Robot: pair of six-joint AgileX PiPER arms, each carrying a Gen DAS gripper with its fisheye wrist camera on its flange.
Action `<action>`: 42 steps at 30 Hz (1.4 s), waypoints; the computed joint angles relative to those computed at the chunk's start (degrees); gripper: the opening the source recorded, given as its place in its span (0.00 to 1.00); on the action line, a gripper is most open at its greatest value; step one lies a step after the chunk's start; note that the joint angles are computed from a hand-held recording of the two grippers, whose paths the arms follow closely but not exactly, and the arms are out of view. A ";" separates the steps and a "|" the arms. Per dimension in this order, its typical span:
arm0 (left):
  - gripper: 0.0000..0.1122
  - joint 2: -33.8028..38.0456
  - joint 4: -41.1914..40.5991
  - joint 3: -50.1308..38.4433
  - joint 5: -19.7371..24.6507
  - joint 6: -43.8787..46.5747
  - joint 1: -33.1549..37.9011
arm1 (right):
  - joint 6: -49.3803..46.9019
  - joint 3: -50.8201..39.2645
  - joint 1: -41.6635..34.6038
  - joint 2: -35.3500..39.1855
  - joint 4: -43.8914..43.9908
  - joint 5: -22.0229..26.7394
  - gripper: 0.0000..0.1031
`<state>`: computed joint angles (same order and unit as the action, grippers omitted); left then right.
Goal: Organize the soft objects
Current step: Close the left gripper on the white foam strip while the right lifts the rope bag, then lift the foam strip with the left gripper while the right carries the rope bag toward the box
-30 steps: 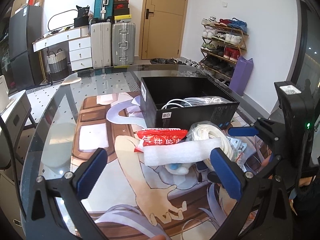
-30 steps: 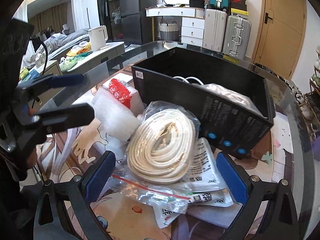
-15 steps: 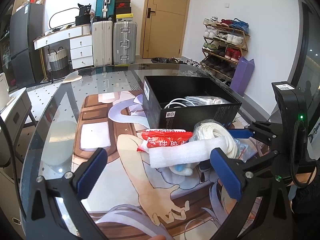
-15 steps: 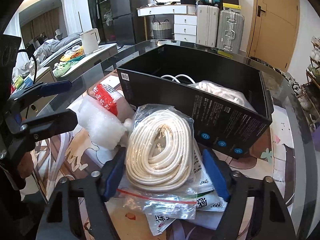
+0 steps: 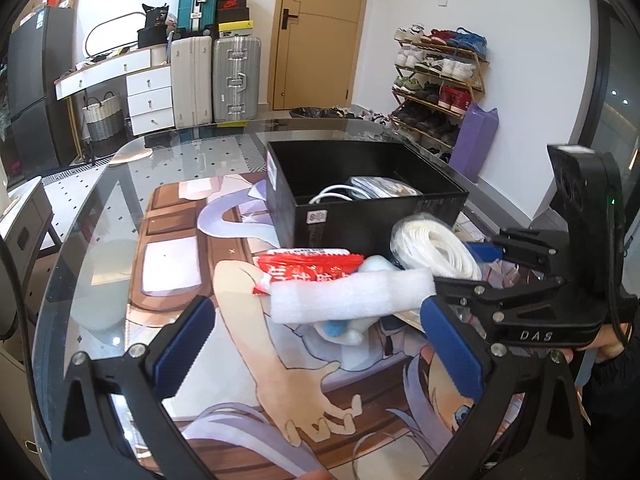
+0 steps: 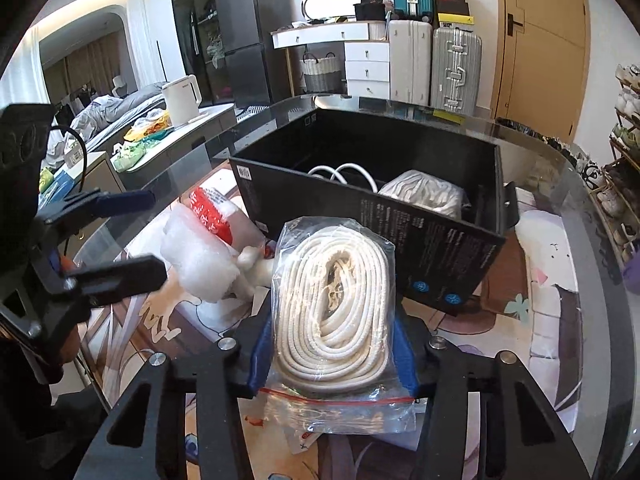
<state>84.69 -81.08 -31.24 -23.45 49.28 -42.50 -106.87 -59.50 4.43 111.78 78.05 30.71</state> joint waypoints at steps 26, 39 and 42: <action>0.90 4.84 -5.88 -5.82 7.12 6.32 2.36 | -1.33 0.04 -4.08 -1.64 -0.57 3.49 0.49; 0.80 1.48 1.73 -3.04 3.90 -1.36 -0.01 | -1.72 -0.06 -5.44 -2.58 -0.28 5.04 0.49; 0.80 0.22 2.33 -2.48 2.97 -2.54 -0.04 | -2.16 0.32 -5.89 -3.17 0.31 5.73 0.49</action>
<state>84.91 -78.75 -33.72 -20.48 46.73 -42.54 -109.02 -59.19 -1.46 108.61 78.36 36.44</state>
